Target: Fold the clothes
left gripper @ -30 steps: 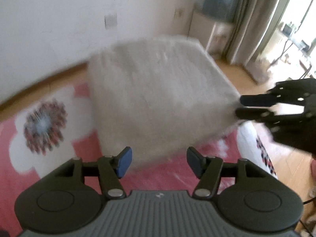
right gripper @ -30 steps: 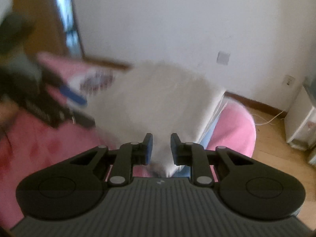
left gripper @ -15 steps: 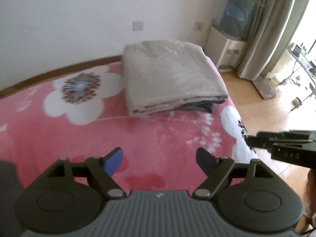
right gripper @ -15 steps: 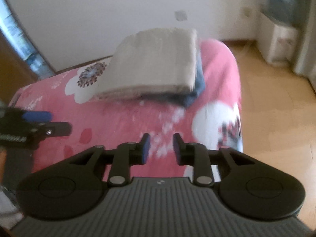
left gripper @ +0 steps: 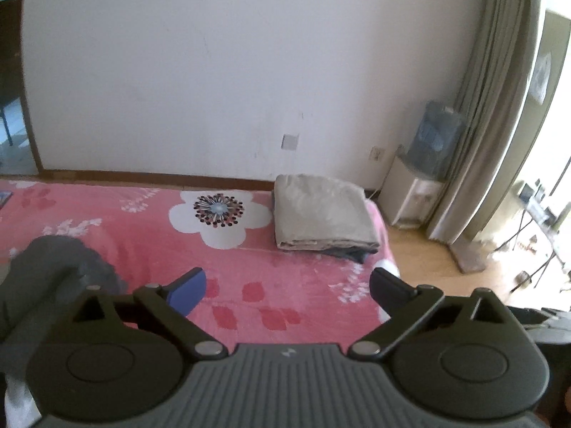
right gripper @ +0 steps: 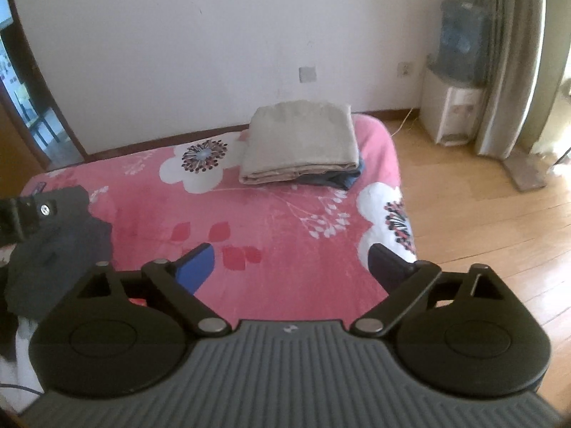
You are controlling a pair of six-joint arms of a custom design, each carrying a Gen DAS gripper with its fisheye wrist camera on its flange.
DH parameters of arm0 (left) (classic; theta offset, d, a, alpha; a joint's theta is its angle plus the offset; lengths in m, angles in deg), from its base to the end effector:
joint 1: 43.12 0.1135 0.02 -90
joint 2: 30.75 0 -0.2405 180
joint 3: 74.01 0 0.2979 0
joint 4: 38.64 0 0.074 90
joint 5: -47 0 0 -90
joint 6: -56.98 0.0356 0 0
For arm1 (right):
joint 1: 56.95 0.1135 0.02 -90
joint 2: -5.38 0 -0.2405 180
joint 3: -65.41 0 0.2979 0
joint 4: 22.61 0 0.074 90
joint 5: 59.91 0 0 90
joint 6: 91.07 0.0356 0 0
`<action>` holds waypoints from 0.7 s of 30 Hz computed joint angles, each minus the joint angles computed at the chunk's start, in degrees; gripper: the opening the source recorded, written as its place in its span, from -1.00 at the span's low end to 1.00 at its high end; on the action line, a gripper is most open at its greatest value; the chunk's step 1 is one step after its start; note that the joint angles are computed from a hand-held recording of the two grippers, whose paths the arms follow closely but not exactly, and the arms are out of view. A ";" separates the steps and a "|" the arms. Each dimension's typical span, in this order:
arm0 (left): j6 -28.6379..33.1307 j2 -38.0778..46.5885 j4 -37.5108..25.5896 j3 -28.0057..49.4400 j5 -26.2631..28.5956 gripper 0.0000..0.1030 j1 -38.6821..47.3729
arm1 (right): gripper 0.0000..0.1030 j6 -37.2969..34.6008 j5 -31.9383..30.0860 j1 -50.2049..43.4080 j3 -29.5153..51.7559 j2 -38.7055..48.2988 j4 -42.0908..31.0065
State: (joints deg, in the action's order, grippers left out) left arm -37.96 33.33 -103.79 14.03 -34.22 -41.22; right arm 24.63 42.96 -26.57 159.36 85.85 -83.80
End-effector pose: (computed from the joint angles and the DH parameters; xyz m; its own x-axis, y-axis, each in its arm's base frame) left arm 0.2693 0.0035 0.3789 -0.6628 -0.1071 -0.7411 0.0251 0.9860 -0.1650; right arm 0.2999 0.1666 0.3397 -0.7328 0.0605 -0.6778 -0.0510 0.9884 0.1433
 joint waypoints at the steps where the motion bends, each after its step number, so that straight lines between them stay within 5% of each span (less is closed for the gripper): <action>1: -0.48 -1.55 -1.60 0.27 -0.20 0.98 0.24 | 0.97 0.60 1.77 1.62 -0.57 -2.28 -1.20; 11: -4.58 -12.73 -14.20 1.31 -5.24 0.99 -3.22 | 0.97 8.96 14.98 13.52 -0.54 -13.29 -14.55; 21: -9.72 -16.49 -20.40 3.01 -22.53 0.99 -18.94 | 0.97 13.20 26.94 22.87 1.44 -15.44 -24.83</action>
State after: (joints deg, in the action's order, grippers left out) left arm -47.68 16.84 -124.20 17.04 -56.75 -60.16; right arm 37.83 69.90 -3.70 160.81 70.40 -108.63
